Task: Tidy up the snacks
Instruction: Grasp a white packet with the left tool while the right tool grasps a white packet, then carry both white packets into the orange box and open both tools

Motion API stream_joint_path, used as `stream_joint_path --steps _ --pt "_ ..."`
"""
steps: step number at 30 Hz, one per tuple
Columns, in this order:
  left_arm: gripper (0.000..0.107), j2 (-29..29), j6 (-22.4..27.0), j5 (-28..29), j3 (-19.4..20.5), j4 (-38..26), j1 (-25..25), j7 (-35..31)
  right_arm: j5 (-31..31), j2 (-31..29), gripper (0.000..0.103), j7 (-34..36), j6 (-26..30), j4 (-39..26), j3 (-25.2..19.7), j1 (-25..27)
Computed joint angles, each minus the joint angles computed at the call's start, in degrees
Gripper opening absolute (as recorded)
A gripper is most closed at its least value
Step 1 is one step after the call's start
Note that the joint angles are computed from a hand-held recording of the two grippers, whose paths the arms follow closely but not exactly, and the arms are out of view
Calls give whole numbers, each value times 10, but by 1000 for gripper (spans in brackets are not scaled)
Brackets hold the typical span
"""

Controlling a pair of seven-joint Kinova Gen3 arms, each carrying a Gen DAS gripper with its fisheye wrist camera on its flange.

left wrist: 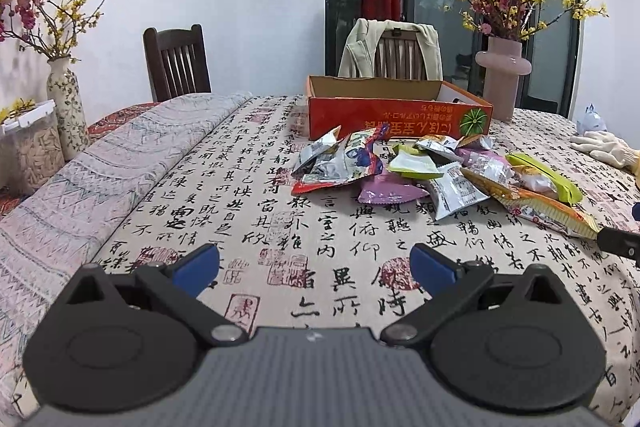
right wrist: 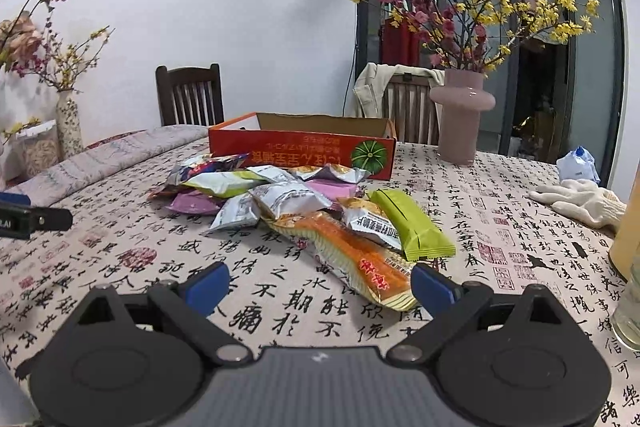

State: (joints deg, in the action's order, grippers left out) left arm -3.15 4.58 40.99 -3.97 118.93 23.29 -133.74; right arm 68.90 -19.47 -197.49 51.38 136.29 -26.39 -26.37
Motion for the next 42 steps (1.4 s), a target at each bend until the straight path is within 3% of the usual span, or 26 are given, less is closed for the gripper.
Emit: stream_joint_path --steps 2,5,7,10,14,22,26,29,31,34,36,42 --pt "103 13 8 22 -12 -16 6 -23 7 1 97 4 -14 -5 14 3" --pt "103 39 28 68 -69 -52 47 -70 12 11 96 26 -43 -22 44 15" --pt "103 56 64 109 -82 -84 40 -114 6 23 90 54 -64 -41 65 26" --pt "101 94 134 109 -57 -153 -13 -126 0 36 87 79 -112 -66 95 52" --pt "93 160 208 90 19 -259 -106 -105 -32 65 85 120 -202 -103 146 91" --pt "78 316 283 -74 50 -471 -112 68 -122 163 76 224 -295 -185 179 148" --pt "73 383 365 -138 84 -577 -132 153 -130 204 70 239 -285 -217 191 138" --pt "66 419 430 -120 86 -639 -142 172 -121 222 56 247 -278 -232 207 121" --pt "46 436 465 -95 82 -668 -150 182 -119 228 44 260 -272 -237 216 111" --pt "41 437 484 -34 39 -667 -140 157 -96 231 38 259 -277 -233 228 102" --pt "41 424 468 -19 35 -641 -140 139 -81 228 37 250 -282 -229 232 98" --pt "41 343 367 -41 137 -507 -206 123 -28 204 34 196 -283 -206 224 98"
